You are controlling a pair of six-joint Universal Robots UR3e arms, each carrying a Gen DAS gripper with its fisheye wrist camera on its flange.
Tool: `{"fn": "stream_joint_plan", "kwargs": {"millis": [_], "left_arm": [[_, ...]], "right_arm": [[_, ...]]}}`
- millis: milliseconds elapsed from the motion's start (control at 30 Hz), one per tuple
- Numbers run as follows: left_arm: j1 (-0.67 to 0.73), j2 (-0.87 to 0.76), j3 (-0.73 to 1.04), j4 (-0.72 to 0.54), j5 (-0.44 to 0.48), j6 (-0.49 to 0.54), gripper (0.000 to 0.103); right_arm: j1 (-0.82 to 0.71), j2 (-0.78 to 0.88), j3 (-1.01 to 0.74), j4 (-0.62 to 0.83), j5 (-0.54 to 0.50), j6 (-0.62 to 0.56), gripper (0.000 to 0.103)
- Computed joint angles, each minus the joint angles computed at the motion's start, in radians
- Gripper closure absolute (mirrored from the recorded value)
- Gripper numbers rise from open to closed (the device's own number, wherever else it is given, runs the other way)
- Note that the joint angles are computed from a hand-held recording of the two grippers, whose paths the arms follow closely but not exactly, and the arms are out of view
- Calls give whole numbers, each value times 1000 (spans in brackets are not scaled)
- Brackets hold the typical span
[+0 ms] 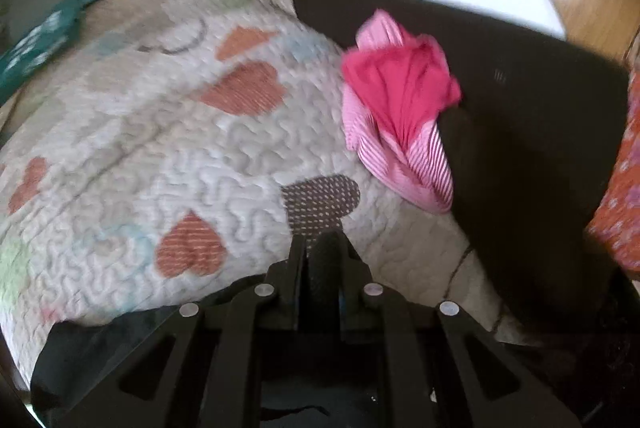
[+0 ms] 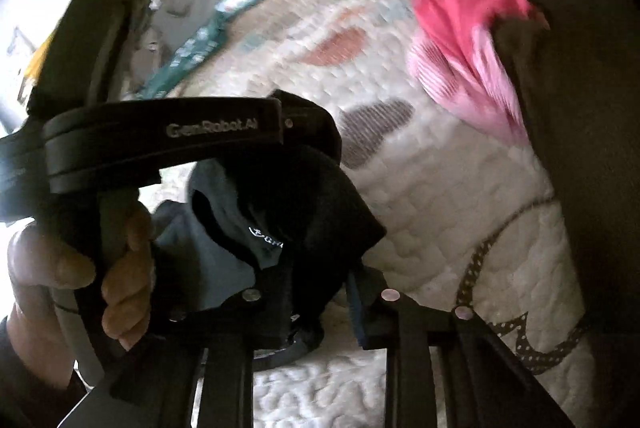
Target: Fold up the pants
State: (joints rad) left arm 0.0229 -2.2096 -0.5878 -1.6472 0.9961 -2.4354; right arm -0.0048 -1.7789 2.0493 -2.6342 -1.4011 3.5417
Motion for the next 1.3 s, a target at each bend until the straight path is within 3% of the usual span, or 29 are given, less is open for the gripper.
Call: {"fn": "stream_joint_plan", "kwargs": {"millis": [200,467,767,900,1000,1067,1133,1300], "left_arm": [[206,133,-108,-62,-144,26,91],[506,208,-240,-184,-294,99,91],[717,125,-282,-233,-335,142,91],[753,75,-268,-251,-332,146,84],[789,21,-204,-349,-369,166,69],[810,-8,-162,-415,-389,182,64],[829,-7,-170,-422,-402,172,59],[867,-14,-147,-479,-424,155,45]], "right_arm": [[180,36,-136,1,-86,-59,81],[395,295,-519,135,-74,-182,82],[575,688,-1004,338,-93,-295,82],[614,834,-1166,415,-111,-333,81],[631,872,-1188,427,-121,-355,74],[632,870,-1162,411,-111,-370,60],[634,854,-1127,393,-91,-389,38],[653,780,-1056,378,-78,-436,28]]}}
